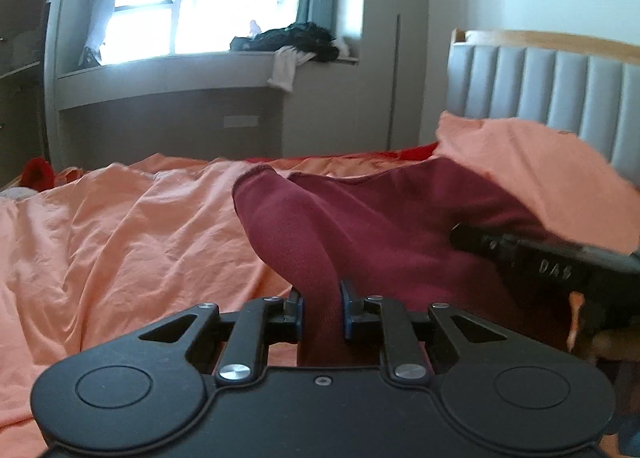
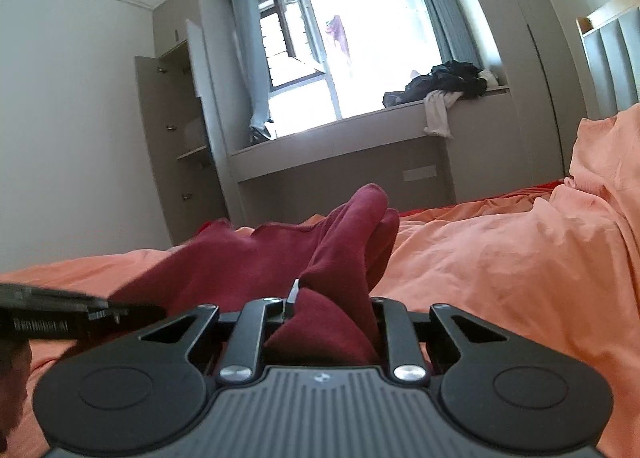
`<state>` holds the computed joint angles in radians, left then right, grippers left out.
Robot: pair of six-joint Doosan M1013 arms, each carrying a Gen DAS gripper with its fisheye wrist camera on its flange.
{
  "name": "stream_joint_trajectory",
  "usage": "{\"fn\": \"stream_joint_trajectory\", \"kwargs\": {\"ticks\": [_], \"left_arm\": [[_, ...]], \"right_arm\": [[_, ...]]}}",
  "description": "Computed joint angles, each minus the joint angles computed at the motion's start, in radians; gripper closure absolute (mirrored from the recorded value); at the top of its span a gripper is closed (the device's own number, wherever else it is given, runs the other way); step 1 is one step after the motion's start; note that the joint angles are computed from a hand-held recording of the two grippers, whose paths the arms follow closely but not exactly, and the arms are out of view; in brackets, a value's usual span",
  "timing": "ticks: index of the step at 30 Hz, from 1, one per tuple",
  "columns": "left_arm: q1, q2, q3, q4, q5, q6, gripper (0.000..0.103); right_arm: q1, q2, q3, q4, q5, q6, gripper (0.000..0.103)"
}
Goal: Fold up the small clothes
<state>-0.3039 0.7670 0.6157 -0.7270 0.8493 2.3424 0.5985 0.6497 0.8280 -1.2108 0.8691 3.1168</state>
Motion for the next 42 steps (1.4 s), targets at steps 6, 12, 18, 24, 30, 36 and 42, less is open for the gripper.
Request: {"fn": "stream_joint_trajectory", "kwargs": {"ticks": [6, 12, 18, 24, 30, 36, 42], "left_arm": [[-0.013, 0.049, -0.050, 0.122, 0.024, -0.198, 0.077], [-0.022, -0.004, 0.056, 0.159, -0.088, -0.196, 0.059], [-0.039, -0.058, 0.145, 0.274, -0.205, -0.275, 0.026], [-0.050, -0.089, 0.191, 0.368, -0.248, -0.392, 0.014], [-0.049, -0.143, 0.286, 0.313, -0.322, -0.331, 0.013], [-0.049, -0.184, 0.354, 0.263, -0.357, -0.252, 0.008], [-0.052, -0.214, 0.400, 0.286, -0.387, -0.239, 0.007]], "right_arm": [[-0.030, 0.042, -0.055, 0.145, 0.049, -0.109, 0.082], [-0.029, 0.033, -0.039, 0.156, 0.050, -0.120, 0.065], [-0.024, 0.027, -0.030, 0.142, 0.080, -0.103, 0.033], [-0.008, 0.016, -0.017, 0.129, 0.119, -0.119, 0.005], [0.017, -0.009, 0.023, 0.103, 0.138, -0.159, 0.000], [0.048, -0.024, 0.045, 0.082, 0.163, -0.245, 0.000], [0.079, 0.012, -0.021, 0.056, 0.290, -0.358, 0.000]]}}
